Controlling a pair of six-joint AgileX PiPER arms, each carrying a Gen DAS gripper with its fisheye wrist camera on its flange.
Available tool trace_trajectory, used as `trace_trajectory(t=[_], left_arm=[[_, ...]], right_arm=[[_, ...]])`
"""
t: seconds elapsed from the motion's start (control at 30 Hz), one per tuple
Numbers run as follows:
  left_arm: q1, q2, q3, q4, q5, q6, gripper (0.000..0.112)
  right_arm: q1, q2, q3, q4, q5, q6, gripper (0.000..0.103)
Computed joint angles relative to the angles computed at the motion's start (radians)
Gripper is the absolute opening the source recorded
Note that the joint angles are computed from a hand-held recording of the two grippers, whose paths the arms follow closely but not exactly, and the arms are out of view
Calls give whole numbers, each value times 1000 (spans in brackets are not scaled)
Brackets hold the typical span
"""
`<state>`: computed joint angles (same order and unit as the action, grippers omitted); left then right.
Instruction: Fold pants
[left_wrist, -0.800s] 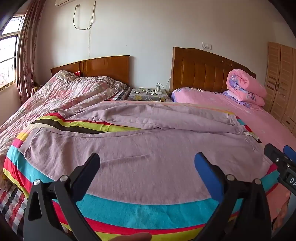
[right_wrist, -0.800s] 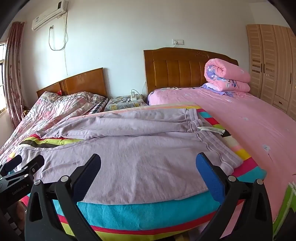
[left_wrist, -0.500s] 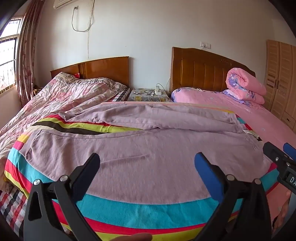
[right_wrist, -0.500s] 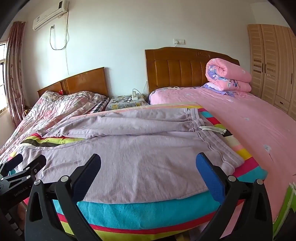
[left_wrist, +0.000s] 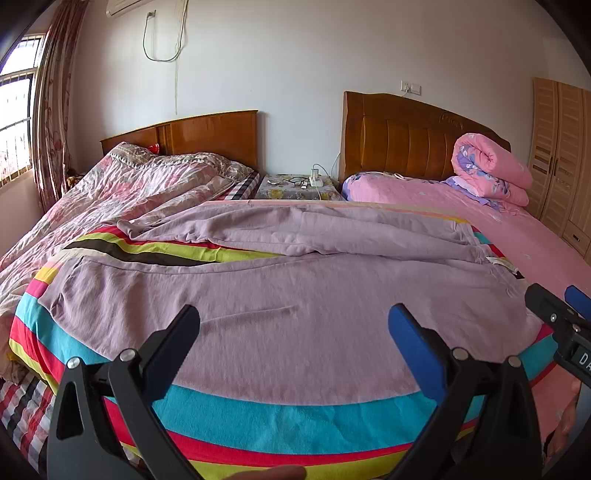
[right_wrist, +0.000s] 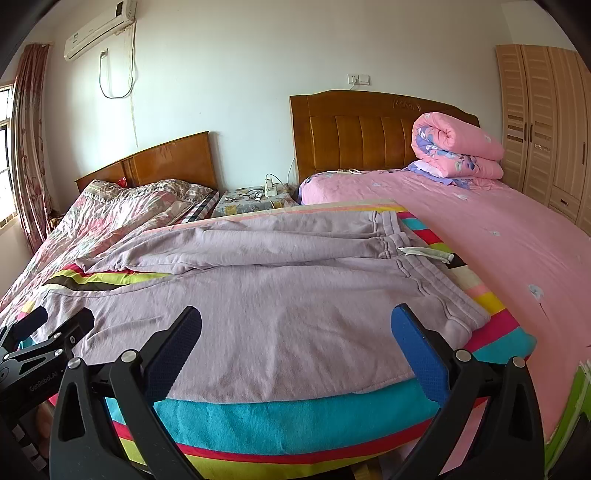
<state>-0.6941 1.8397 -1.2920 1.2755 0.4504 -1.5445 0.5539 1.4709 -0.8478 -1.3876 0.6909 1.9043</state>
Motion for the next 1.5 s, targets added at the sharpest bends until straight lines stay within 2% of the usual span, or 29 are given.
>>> trace_trajectory(t=[1.5], left_arm=[[1, 7, -13, -34, 3, 36, 102]], right_arm=[[2, 11, -4, 15, -14, -6, 99]])
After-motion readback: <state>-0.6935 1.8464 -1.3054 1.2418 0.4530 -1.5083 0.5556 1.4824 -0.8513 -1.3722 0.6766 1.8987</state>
